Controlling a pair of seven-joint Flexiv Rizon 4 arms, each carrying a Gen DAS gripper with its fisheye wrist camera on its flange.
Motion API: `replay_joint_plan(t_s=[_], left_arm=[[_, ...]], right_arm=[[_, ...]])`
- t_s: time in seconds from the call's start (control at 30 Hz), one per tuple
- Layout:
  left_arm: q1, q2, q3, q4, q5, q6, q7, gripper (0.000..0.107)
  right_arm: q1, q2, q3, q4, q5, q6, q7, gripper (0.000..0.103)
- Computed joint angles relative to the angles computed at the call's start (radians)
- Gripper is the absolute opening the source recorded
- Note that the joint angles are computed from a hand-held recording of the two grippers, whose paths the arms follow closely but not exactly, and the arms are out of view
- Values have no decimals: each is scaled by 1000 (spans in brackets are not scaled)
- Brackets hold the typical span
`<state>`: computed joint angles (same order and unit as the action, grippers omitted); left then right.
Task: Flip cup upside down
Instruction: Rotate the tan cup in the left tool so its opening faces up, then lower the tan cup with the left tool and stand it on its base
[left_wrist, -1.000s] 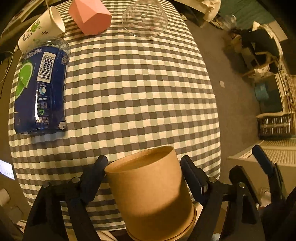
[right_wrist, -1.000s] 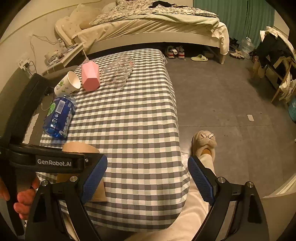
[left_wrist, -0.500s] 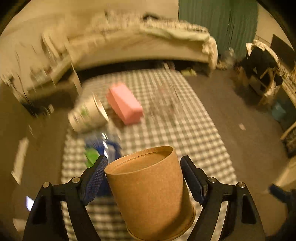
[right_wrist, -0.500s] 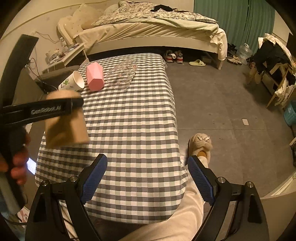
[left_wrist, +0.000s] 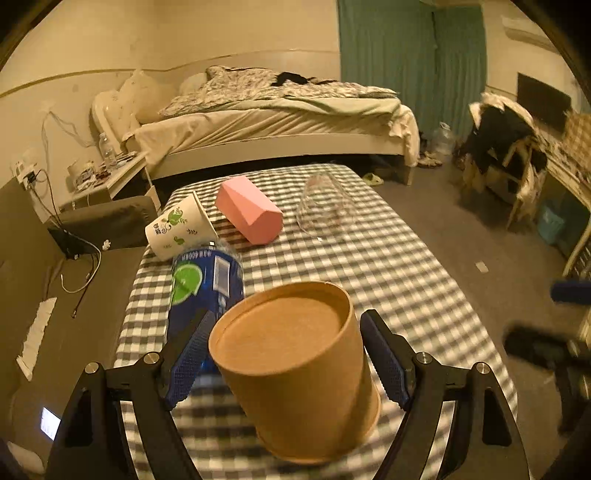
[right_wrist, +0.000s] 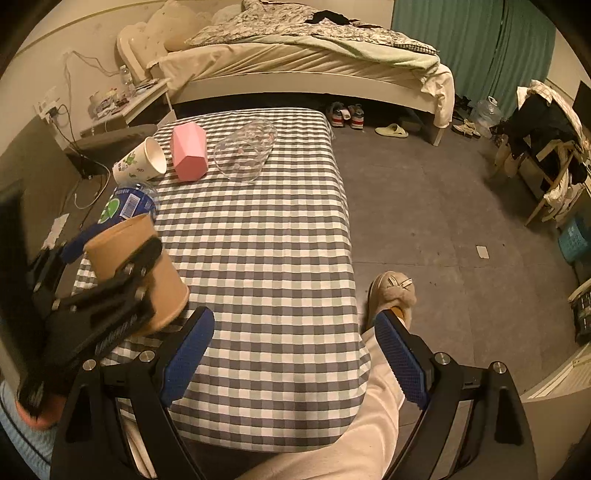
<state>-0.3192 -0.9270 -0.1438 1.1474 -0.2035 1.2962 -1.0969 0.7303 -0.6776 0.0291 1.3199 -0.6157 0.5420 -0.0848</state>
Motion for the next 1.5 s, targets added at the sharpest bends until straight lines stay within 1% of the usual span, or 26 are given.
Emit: replay_joint_plan(t_s=[0.03,0.07,0.13,0.2,0.3,0.37,0.63,0.83,1.03,1.23,1.37,1.5], left_arm=[[11,15,-15,27,1,1,18,82],[28,28,-38,50,-6,-22,40,82],[39,39,-51,71,-25,-69,53,82],[49,45,-66,89,-44,-78,64,82],[48,45,-72,92,-55,-72,84,82],[58,48,-92,98,-73,-68,99,82],[72,67,-121,117,-124,-67,128,82],[95,101,-162,140,-170,-28,155,82],[96,155,-129,152,-179,-2,124,82],[147,220,-160,219,-210,48,137,82],[176,249,-169,271,-223,78,151,82],[176,262,-133,311,-210,91,132,82]], right_arm=[[1,-4,0,-7,1,-5,-3,89],[2,-7,-1,-15,2,-13,-6,89],[7,-14,-4,-32,1,-29,-10,89],[11,-21,-6,-46,-2,-38,-18,89],[16,-25,-9,-60,-4,-54,-24,89],[19,-24,-11,-62,-6,-59,-24,89],[27,12,-18,-23,-38,-55,30,89],[41,32,-25,-22,-90,-73,62,89],[64,62,-34,-4,-177,-74,115,89],[85,70,-34,-4,-246,-79,144,89],[96,55,-35,-21,-276,-64,145,89],[101,26,-34,-45,-277,-27,130,89]])
